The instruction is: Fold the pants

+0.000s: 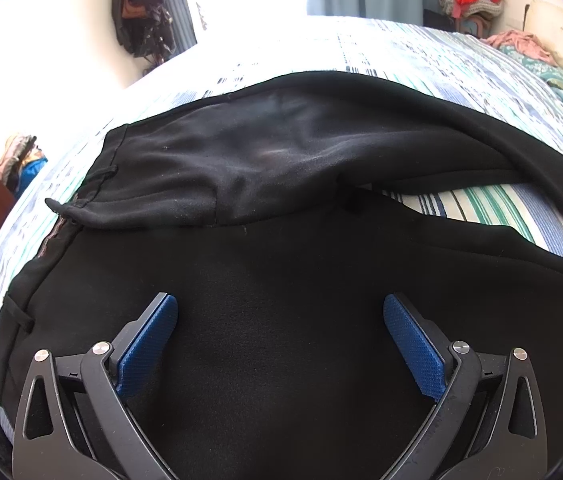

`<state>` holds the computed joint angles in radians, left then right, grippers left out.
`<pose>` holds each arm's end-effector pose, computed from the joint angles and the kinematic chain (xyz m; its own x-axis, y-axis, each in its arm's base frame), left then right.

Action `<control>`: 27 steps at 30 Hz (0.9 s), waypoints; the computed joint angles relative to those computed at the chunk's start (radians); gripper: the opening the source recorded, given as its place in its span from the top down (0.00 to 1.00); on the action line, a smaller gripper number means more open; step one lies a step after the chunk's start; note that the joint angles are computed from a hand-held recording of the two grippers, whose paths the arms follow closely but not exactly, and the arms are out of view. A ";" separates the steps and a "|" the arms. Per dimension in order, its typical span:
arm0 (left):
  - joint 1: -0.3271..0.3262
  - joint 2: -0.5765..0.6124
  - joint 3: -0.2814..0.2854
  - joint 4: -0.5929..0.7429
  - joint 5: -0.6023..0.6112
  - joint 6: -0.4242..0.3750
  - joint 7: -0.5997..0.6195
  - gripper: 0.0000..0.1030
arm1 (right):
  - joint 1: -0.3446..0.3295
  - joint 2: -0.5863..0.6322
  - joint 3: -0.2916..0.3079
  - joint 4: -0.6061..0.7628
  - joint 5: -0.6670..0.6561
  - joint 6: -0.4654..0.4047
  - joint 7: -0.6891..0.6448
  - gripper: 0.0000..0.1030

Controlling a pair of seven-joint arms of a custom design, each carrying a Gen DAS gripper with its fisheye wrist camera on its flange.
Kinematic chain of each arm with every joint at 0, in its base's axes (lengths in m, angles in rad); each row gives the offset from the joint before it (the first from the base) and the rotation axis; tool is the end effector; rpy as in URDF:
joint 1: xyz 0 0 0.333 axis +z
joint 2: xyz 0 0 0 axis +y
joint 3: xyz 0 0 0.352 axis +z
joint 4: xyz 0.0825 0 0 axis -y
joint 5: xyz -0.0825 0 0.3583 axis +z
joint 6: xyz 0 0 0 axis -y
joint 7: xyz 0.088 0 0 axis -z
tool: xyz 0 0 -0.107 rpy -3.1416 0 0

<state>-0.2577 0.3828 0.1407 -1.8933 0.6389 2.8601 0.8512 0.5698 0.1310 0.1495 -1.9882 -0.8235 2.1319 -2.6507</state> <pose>0.6495 -0.1201 0.4107 0.0533 -0.9909 -0.1239 -0.7898 0.0341 -0.6124 0.4543 0.3509 0.4611 -0.7273 -0.6624 -0.1799 -0.4531 0.6601 -0.5991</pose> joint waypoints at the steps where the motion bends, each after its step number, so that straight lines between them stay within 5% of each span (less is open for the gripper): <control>1: 0.000 0.000 0.000 0.000 -0.001 0.000 0.001 0.01 | 0.013 -0.024 0.000 -0.018 -0.044 -0.026 0.061 0.96; 2: 0.000 0.000 0.001 0.000 0.000 0.001 0.000 0.01 | 0.025 -0.046 0.007 -0.030 -0.084 -0.060 0.116 0.92; 6: 0.008 0.001 -0.008 -0.003 -0.018 0.009 0.011 0.00 | 0.044 -0.107 0.050 -0.069 -0.172 -0.091 0.311 0.48; 8: 0.009 0.001 -0.008 -0.003 -0.028 0.012 0.018 0.00 | 0.046 -0.111 0.064 -0.079 -0.221 -0.020 0.395 0.48; 12: 0.003 -0.002 -0.001 -0.010 -0.035 0.019 0.019 0.00 | 0.021 -0.015 0.042 -0.042 -0.354 0.355 0.506 0.48; 14: 0.001 -0.002 0.001 -0.011 -0.037 0.020 0.021 0.00 | 0.023 0.049 0.017 -0.003 -0.395 0.462 0.555 0.48; 18: 0.000 -0.002 0.003 -0.012 -0.043 0.023 0.025 0.00 | 0.037 0.091 -0.037 0.002 -0.376 0.495 0.634 0.48; 23: -0.003 -0.002 0.007 -0.015 -0.049 0.028 0.029 0.00 | 0.051 0.061 -0.065 -0.049 -0.486 0.411 0.897 0.48; 25: -0.005 -0.002 0.009 -0.014 -0.051 0.027 0.030 0.00 | 0.029 0.058 -0.065 -0.067 -0.517 0.435 0.958 0.60; 26: -0.006 -0.002 0.010 -0.013 -0.051 0.024 0.031 0.00 | 0.017 0.062 -0.057 -0.064 -0.463 0.430 0.900 0.83; 27: -0.008 -0.002 0.011 -0.012 -0.049 0.020 0.030 0.00 | 0.009 0.064 -0.050 -0.060 -0.421 0.425 0.845 0.84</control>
<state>-0.2660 0.3810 0.1518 -1.9048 0.5904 2.8802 0.8811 0.5789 0.1949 0.0990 -2.0479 -1.2441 2.5565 -1.8056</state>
